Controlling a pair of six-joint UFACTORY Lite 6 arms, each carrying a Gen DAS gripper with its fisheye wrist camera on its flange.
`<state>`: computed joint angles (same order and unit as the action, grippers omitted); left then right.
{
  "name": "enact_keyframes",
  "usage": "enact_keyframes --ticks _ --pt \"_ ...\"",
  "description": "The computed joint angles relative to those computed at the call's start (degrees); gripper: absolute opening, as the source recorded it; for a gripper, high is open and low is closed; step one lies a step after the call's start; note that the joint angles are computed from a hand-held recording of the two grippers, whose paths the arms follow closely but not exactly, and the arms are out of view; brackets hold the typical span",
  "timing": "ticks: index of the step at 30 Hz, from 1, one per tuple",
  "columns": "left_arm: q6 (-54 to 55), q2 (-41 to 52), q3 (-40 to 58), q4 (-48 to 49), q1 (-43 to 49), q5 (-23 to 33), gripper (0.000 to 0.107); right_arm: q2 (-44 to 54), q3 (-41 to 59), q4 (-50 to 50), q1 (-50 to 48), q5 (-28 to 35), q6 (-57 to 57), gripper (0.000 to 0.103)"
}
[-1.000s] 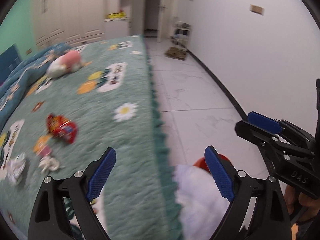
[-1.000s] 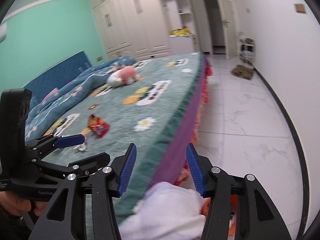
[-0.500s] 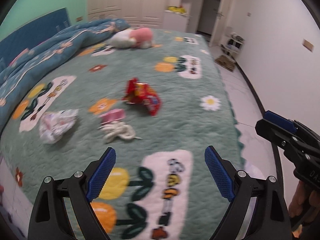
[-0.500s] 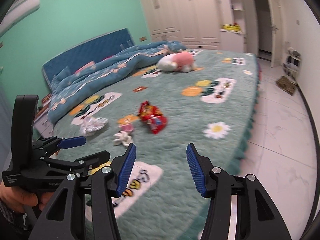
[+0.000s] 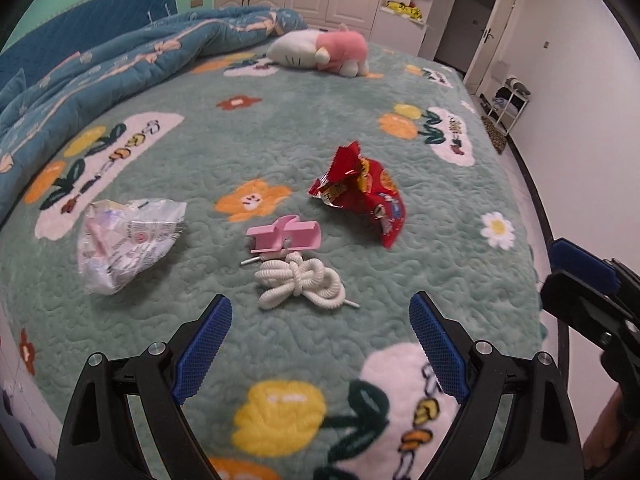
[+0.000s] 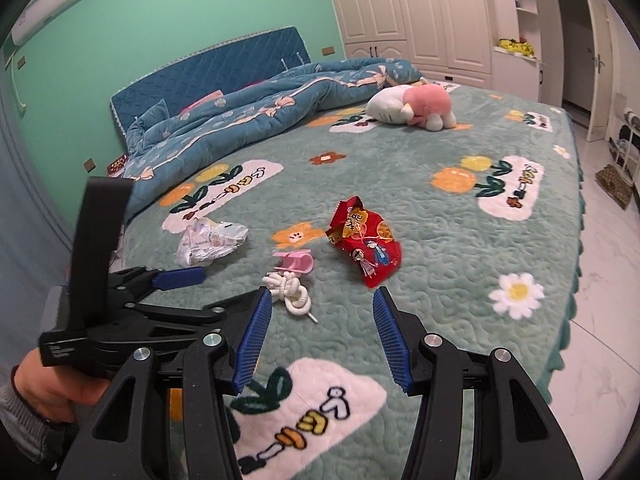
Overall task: Collect trash
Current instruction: 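Move both open tools back over the bed toward the rope and clip, then grasp the white rope with the left tool while the right tool grasps the pink clip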
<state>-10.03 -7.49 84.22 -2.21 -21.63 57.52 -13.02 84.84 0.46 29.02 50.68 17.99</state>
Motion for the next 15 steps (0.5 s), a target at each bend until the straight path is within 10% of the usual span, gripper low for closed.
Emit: enact_keyframes --ticks 15 --pt "4.7 13.1 0.3 -4.0 4.5 -6.3 0.081 10.5 0.1 13.6 -8.4 -6.1 -14.9 0.053"
